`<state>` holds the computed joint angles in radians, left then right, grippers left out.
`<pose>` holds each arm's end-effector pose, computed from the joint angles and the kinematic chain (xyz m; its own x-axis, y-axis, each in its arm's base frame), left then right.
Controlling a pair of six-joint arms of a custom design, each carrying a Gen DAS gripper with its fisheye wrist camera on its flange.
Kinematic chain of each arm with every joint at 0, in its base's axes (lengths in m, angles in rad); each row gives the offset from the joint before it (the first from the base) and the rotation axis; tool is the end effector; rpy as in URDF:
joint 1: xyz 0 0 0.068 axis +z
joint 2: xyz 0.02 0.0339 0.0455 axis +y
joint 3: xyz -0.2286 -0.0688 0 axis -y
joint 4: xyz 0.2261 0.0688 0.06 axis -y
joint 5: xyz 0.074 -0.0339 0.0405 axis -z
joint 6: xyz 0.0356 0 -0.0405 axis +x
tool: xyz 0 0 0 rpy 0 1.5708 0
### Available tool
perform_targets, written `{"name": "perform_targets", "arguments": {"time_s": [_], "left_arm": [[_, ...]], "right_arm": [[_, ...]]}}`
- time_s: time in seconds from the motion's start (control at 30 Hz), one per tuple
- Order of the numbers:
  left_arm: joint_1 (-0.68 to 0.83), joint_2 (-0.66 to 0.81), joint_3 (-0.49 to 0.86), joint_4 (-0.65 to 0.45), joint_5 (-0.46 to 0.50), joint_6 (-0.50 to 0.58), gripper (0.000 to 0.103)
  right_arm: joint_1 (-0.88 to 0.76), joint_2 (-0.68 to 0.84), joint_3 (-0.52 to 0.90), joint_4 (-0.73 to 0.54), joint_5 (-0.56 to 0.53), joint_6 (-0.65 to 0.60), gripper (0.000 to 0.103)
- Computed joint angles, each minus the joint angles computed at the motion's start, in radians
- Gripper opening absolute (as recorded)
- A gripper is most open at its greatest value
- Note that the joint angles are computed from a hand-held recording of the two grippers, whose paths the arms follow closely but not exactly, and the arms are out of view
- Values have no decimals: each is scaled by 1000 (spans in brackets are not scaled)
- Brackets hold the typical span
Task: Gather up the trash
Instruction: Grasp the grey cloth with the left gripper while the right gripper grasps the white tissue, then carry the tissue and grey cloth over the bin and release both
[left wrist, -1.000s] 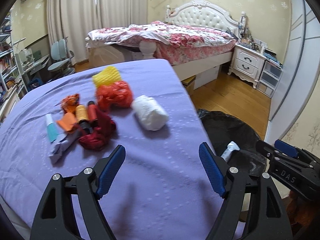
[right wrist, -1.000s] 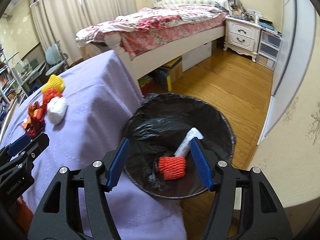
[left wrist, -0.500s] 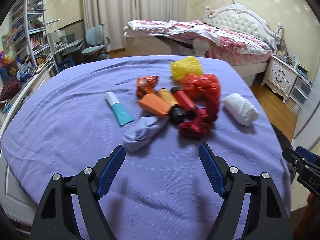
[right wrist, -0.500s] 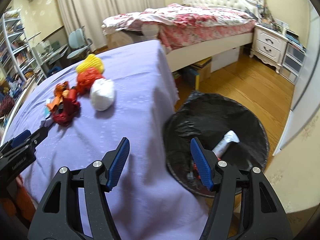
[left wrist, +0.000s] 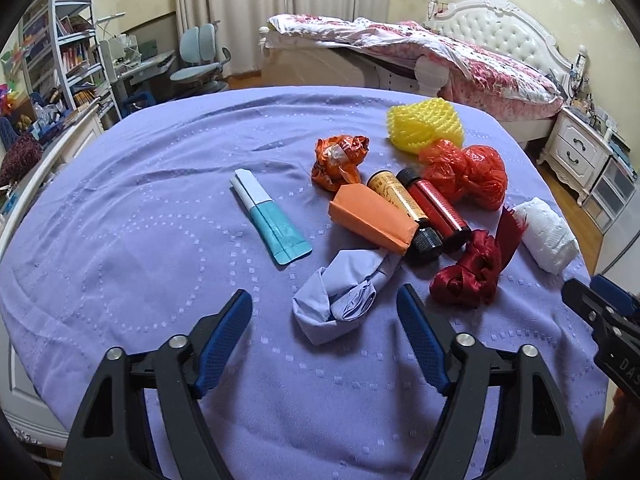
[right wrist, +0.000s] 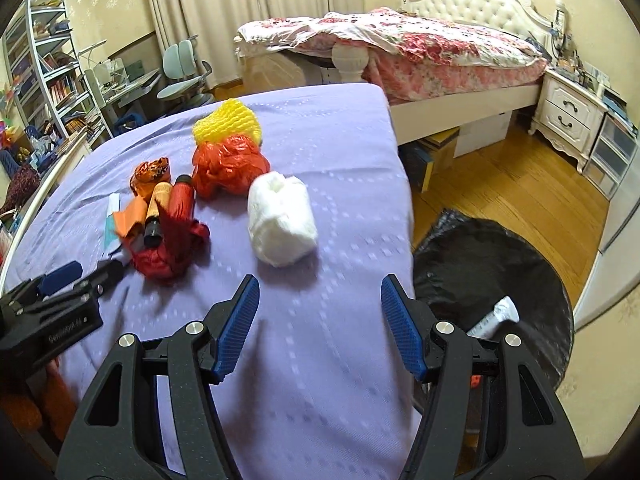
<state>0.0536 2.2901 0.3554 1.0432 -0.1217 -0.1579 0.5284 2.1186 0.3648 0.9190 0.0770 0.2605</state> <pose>0.2144 0.0158 -0.0322 -0.7469 -0.1964 -0.6353 -0.2499 0.9683 -0.0055 0.2004 0.1138 -0.0057 -0.7365 -0.1326 -0.6634 -0.2777 0.9534 0.1178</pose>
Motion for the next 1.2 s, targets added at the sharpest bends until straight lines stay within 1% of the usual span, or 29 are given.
{"name": "perform_targets", "arguments": {"time_s": [0.07, 0.1, 0.17, 0.23, 0.33, 0.5, 0.77, 0.9, 0.97, 1.0, 1.07, 1.2], "left_arm": [[9, 0, 14, -26, 23, 16, 59], [17, 0, 21, -42, 43, 25, 56], [27, -1, 20, -37, 57, 39, 51], [33, 2, 17, -26, 71, 54, 49], [33, 13, 0, 12, 81, 70, 43], [27, 17, -26, 49, 94, 75, 41], [44, 46, -69, 126, 113, 78, 41], [36, 55, -79, 148, 106, 70, 41], [37, 57, -81, 155, 106, 70, 41], [38, 59, -81, 157, 107, 70, 41], [34, 53, -79, 149, 106, 65, 41], [35, 70, -91, 184, 109, 62, 41]], "right_arm": [[8, 12, 46, -40, 13, -2, 62], [10, 17, 59, -51, 15, -1, 62], [10, 28, 94, -81, 15, 5, 62], [8, 28, 114, -103, 10, 8, 62], [12, 30, 143, -129, 11, 9, 62], [27, 32, 175, -161, 10, 11, 62], [46, 29, 181, -171, 16, 21, 62], [59, 36, 202, -184, 30, 22, 62], [66, 46, 220, -198, 37, 19, 55], [69, 47, 226, -208, 39, 19, 46], [72, 56, 242, -233, 34, 17, 37], [69, 52, 223, -212, 24, 21, 35]]}}
